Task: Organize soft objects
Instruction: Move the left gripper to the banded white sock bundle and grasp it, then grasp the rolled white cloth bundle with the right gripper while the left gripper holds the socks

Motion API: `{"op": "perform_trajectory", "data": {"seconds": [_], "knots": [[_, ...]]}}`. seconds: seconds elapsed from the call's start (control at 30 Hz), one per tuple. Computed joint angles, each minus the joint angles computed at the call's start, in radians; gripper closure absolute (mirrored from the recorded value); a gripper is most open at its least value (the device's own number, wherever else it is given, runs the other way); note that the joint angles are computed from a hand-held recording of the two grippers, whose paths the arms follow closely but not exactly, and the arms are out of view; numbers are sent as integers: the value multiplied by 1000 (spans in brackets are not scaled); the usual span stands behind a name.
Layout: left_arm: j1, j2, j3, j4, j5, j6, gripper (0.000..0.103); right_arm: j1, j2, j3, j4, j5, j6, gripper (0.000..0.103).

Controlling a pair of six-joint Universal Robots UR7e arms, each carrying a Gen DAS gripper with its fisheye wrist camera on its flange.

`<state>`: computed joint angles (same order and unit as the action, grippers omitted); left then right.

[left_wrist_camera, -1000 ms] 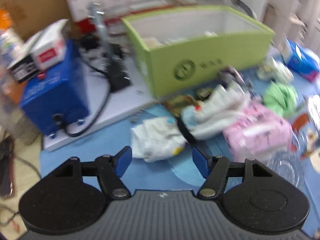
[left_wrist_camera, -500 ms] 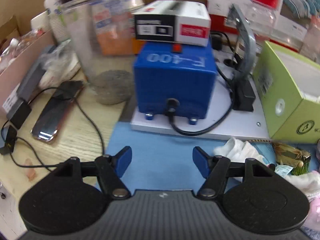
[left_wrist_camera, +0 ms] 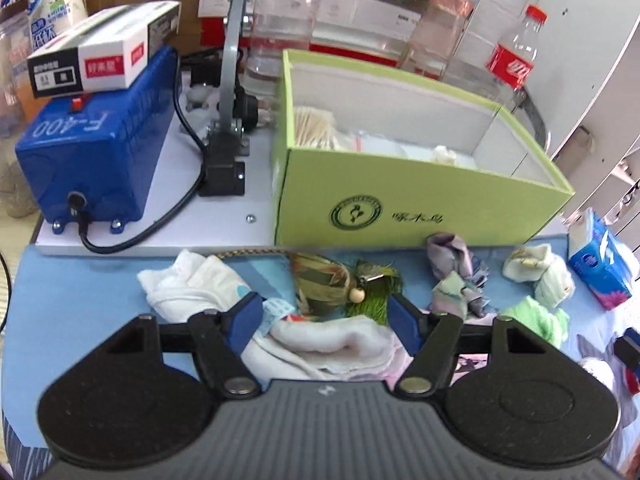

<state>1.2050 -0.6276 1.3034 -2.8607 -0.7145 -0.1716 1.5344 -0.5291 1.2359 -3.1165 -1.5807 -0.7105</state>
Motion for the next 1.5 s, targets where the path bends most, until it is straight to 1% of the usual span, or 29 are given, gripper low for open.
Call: {"op": "perform_trajectory", "data": {"seconds": [0.07, 0.17, 0.2, 0.23, 0.27, 0.3, 0.33, 0.37, 0.43, 0.5, 0.6, 0.63, 0.7, 0.73, 0.77, 0.83, 0.9, 0.97, 1.0, 1.03, 1.1, 1.17, 1.2, 1.23, 1.27, 1.33, 1.37, 1.47, 1.5], "knots": [[0, -6, 19, -7, 37, 2, 33, -3, -6, 5, -9, 2, 9, 45], [13, -69, 108, -14, 43, -33, 33, -8, -10, 8, -22, 7, 19, 45], [13, -85, 130, 13, 72, -64, 32, -9, -9, 6, -23, 8, 25, 45], [14, -100, 151, 57, 124, -103, 32, -11, -8, 5, -22, 12, 31, 45], [17, -117, 180, 64, 143, -119, 32, -11, -8, 4, -18, 16, 33, 45], [22, -141, 222, 28, 125, -121, 32, -12, -7, 3, -12, 20, 31, 45], [24, -168, 273, -40, 96, -114, 32, -11, -7, 1, -3, 22, 26, 45], [21, -188, 310, -81, 87, -117, 32, -9, -4, -2, 5, 19, 16, 45], [3, -198, 352, -176, 114, -72, 31, -5, 4, -17, 19, 13, -6, 45], [-4, -182, 342, -211, 116, -20, 30, 1, 20, -50, 44, 5, -20, 44], [11, -149, 283, -151, 69, -38, 29, 10, 51, -120, 113, -14, -33, 44], [18, -131, 258, -132, 69, -40, 29, 13, 61, -143, 139, -26, -41, 44], [21, -92, 221, -104, 123, -42, 27, 18, 75, -175, 180, -52, -74, 44], [14, -70, 215, -143, 161, 12, 27, 21, 82, -189, 192, -71, -97, 44], [11, -61, 210, -141, 178, 26, 26, 24, 93, -209, 205, -91, -121, 44], [8, -57, 205, -134, 187, 32, 25, 32, 128, -271, 232, -125, -150, 44], [12, -61, 198, -115, 182, 28, 23, 38, 174, -359, 284, -131, -172, 44], [13, -62, 196, -111, 183, 26, 21, 46, 244, -489, 375, -141, -192, 44], [15, -60, 195, -112, 186, 30, 16, 51, 279, -550, 409, -158, -200, 44], [16, -58, 191, -96, 192, 23, 7, 57, 325, -627, 450, -185, -218, 44], [19, -45, 189, -132, 202, 54, 7, 62, 389, -735, 511, -225, -247, 44], [20, -44, 196, -168, 197, 80, 7, 60, 429, -804, 559, -254, -258, 44], [20, -43, 198, -182, 196, 93, 7, 52, 423, -792, 553, -222, -232, 43], [21, -40, 199, -200, 196, 108, 7, 45, 426, -809, 582, -209, -193, 42], [21, -39, 198, -205, 195, 111, 7, 34, 417, -795, 570, -170, -166, 41], [21, -36, 195, -205, 196, 116, 7, 27, 396, -733, 498, -152, -210, 41], [23, -33, 193, -221, 193, 126, 7, 26, 388, -713, 480, -148, -206, 41], [22, -25, 198, -263, 190, 161, 7, 30, 387, -711, 480, -162, -199, 40], [21, -26, 201, -273, 188, 163, 14, 30, 392, -726, 497, -161, -198, 40]]}}
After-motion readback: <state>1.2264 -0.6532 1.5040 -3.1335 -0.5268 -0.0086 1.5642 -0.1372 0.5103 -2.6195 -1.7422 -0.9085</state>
